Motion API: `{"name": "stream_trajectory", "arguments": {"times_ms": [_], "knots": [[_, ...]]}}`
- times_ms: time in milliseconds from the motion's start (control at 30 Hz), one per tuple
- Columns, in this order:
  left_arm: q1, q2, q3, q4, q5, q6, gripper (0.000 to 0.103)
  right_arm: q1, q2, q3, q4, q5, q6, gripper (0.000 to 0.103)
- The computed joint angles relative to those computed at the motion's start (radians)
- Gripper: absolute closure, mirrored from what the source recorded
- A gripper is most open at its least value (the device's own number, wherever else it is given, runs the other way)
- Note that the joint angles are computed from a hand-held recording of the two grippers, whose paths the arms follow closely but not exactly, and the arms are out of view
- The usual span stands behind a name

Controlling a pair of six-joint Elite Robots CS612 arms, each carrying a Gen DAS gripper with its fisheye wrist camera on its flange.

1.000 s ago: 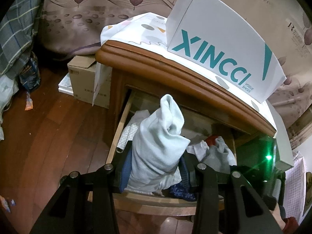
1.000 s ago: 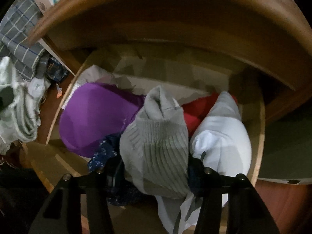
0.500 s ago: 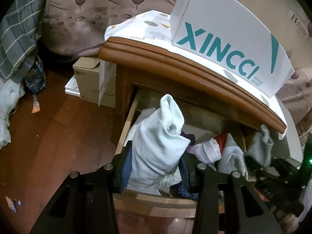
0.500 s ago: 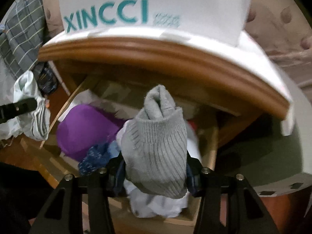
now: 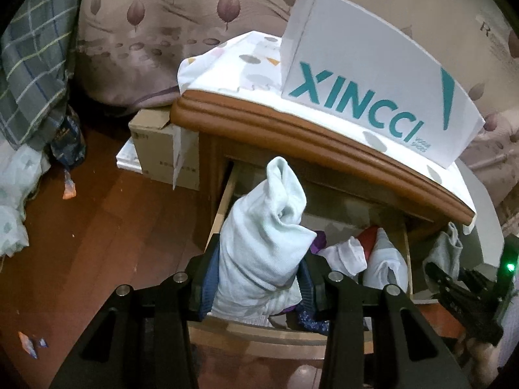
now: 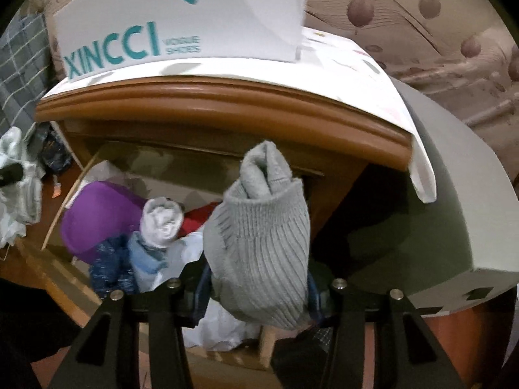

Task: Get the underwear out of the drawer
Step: 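Lift the white sock with the left gripper while the right gripper grasps the grey sock, then carry the white sock into the white box and open the left gripper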

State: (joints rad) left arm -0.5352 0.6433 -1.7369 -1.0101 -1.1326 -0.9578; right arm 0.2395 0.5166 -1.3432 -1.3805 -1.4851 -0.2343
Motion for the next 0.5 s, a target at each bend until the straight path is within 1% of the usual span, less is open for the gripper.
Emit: {"name": "stream_trajectory", "arguments": {"times_ms": [33,133,200,400,500], "knots": [[-0.002,-0.009,0.003,0.015,0.01,0.012,0.064,-0.002,-0.002,0.005,0.005,0.006,0.014,0.055],[-0.006,-0.028,0.003,0.029,0.035,0.044,0.064,-0.001,-0.001,0.012,-0.012,-0.023,0.027,0.055],[-0.006,-0.043,-0.001,0.031,0.044,0.064,0.064,-0.002,0.001,0.012,-0.02,-0.03,0.031,0.055],[-0.001,-0.088,-0.005,0.03,0.074,0.107,0.064,-0.005,0.0,0.016,-0.003,-0.028,0.047,0.055],[0.002,-0.127,0.012,0.016,0.104,0.154,0.064,-0.007,0.001,0.014,0.0,-0.023,0.054,0.055]]}}
